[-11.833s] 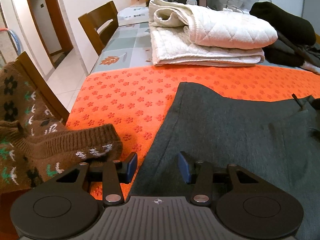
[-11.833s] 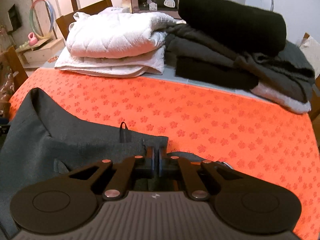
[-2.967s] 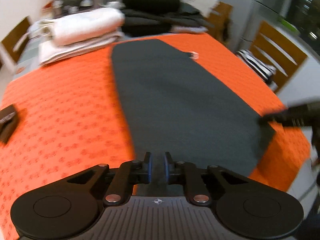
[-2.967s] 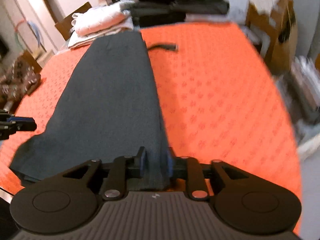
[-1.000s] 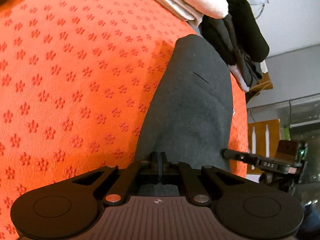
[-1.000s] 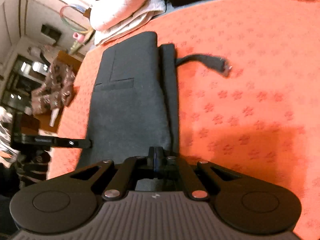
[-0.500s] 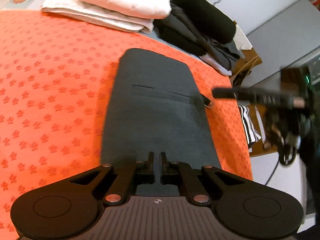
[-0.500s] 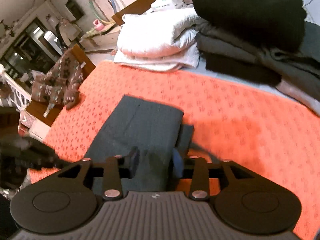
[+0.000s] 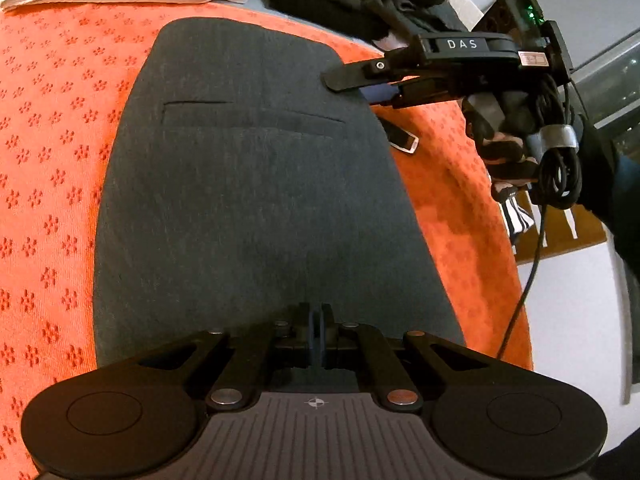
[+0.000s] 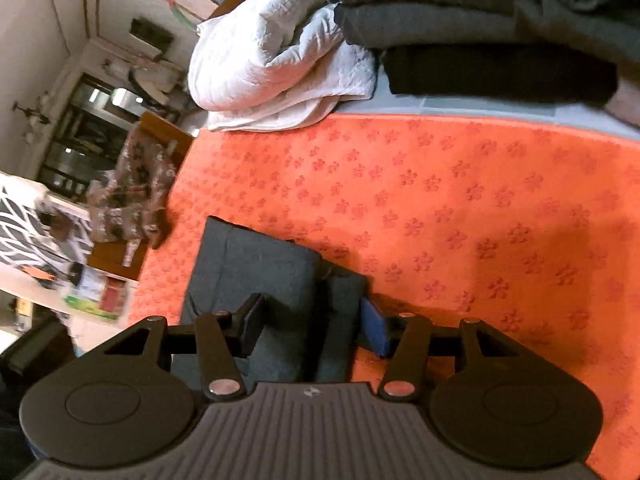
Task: Fold clothes
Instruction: 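Lift the skirt end with both tools and fold it over onto itself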
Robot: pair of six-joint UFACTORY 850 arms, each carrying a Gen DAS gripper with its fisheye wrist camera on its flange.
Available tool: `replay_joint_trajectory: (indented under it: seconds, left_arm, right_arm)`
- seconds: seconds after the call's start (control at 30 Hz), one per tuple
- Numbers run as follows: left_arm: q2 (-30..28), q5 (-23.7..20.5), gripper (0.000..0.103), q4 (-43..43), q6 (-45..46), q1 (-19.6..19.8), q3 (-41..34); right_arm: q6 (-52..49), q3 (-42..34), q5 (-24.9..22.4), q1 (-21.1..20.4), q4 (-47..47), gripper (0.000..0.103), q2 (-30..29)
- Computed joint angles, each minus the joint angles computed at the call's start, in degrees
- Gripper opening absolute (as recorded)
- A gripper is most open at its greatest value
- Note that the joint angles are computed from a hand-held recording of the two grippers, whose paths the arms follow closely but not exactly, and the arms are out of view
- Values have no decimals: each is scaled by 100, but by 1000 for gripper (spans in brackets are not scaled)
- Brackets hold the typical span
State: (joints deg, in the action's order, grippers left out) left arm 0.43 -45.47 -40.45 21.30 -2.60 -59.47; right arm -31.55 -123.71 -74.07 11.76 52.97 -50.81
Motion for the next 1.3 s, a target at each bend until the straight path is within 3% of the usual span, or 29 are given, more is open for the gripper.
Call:
replay_joint_trajectory:
  seconds: [0.2,0.23,0.3,0.37,0.63,0.83,0.93,1.1,1.2,1.3]
  left_arm:
    - [-60,-121,4,-181,159,97,-11]
    - [-58,-122,4,-188,173,97,-8]
    - [-54,-124,4,-196,190,96,-2]
    - [-32,-157,4,-204,127,110,10]
    - [443,-508,6,-1266,294,670,173]
    - [1000,-260,6,-976,-338,1333,196]
    - [1135,-102,14,-818,-865,1610,144]
    - [1267,-55,36,-895,-1471,1810,124]
    - [1450,-107,48,-821,-1489,1742,136]
    - [1679,-131,49,-850,-1387,1597,236]
  right_arm:
    - [20,-243,-53,0,231,59,-218]
    - [51,-250,-60,9,246,54,-231]
    - [94,-239,-106,2,335,30,-239]
    - [8,-101,-141,-49,606,25,-165]
    - [-1408,1018,128,-77,1101,23,905]
    - [-2439,1978,355,-89,1070,22,1911]
    - [-3066,2477,434,-103,966,22,2466]
    - [-4094,3299,432,-63,640,22,3406]
    - [-4495,3807,441,-30,465,21,3924]
    - [-4844,4341,458,11,257,21,4446]
